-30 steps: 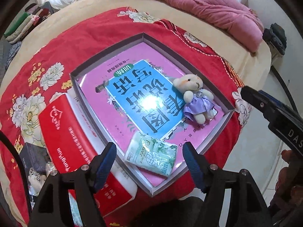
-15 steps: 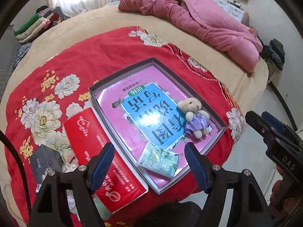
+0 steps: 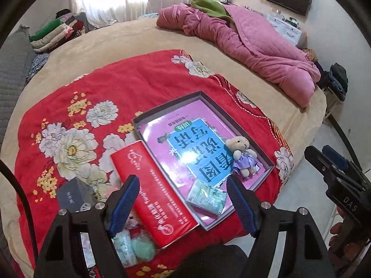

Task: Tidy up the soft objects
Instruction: 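Withdraw both open tools from the box back toward the pile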

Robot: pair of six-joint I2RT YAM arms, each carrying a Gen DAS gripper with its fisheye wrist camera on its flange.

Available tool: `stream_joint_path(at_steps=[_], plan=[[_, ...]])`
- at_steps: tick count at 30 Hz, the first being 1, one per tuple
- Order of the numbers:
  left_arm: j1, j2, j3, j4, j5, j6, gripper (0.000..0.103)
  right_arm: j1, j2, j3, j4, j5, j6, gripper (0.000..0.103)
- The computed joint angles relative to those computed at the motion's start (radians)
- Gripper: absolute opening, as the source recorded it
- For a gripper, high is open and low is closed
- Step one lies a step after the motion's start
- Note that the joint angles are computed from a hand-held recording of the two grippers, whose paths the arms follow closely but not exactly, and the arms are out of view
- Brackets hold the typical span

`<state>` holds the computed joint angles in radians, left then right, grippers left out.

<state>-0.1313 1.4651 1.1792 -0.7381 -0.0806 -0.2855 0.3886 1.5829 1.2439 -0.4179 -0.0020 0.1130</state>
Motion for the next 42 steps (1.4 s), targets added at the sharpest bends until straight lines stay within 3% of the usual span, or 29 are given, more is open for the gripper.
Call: stream_joint_path(at_steps=[9, 17, 29, 42], plan=[[0.061, -0.146, -0.056, -0.046, -0.003, 0.031, 0.077, 0.107, -0.066, -0.01, -0.01, 0.09, -0.03, 0.077], [0.132, -0.254, -0.113, -0.079, 0.009, 0.056, 0.077, 0.173, -0.089, 0.005, -0.049, 0.05, -0.002, 0.077], [0.246, -0.39, -0.21, -0.141, 0.004, 0.116, 0.077, 0.29, -0.11, -0.015, -0.048, 0.081, -0.001, 0.077], [0.442, -0.494, -0.278, -0.195, 0.114, 0.218, 0.077, 0.444, -0.086, -0.009, -0.049, 0.138, -0.003, 0.077]])
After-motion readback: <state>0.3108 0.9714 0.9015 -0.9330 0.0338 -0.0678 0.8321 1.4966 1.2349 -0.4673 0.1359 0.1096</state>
